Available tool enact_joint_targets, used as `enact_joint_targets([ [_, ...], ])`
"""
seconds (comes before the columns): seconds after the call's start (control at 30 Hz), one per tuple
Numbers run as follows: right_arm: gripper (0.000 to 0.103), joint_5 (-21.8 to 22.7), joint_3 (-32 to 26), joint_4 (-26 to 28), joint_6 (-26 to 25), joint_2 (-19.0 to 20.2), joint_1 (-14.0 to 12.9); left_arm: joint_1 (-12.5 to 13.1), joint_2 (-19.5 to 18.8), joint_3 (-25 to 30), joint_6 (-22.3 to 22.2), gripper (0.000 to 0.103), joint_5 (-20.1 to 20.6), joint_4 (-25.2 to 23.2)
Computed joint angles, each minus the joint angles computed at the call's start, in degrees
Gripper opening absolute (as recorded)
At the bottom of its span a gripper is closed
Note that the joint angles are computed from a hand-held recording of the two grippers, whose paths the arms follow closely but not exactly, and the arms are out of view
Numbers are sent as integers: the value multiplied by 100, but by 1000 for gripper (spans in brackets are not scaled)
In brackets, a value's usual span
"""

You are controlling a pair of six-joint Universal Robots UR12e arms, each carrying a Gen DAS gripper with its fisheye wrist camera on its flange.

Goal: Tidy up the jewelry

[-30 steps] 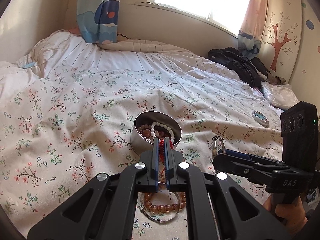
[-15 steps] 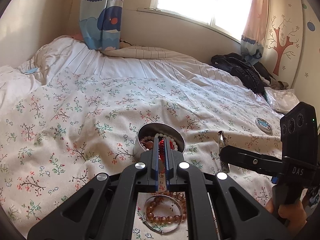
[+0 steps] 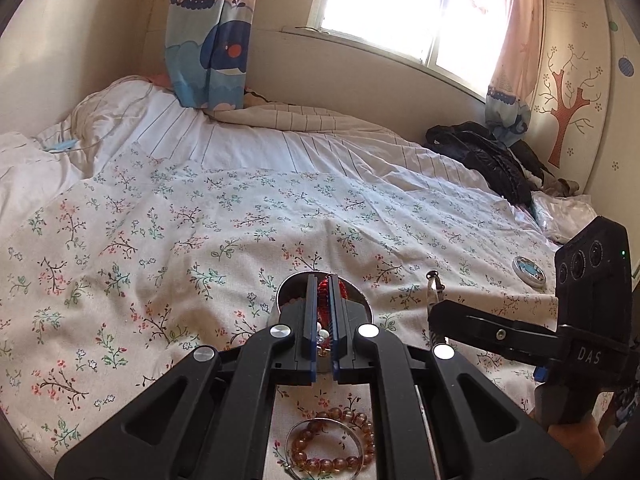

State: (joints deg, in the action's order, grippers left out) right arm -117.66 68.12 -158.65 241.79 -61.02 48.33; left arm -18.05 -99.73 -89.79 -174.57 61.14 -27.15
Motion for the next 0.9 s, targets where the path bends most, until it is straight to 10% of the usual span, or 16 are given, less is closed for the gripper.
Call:
enact_joint_targets([
  [0.9, 65, 267, -44, 17, -194, 48, -248, -122, -387, 425, -160, 5, 84, -148],
])
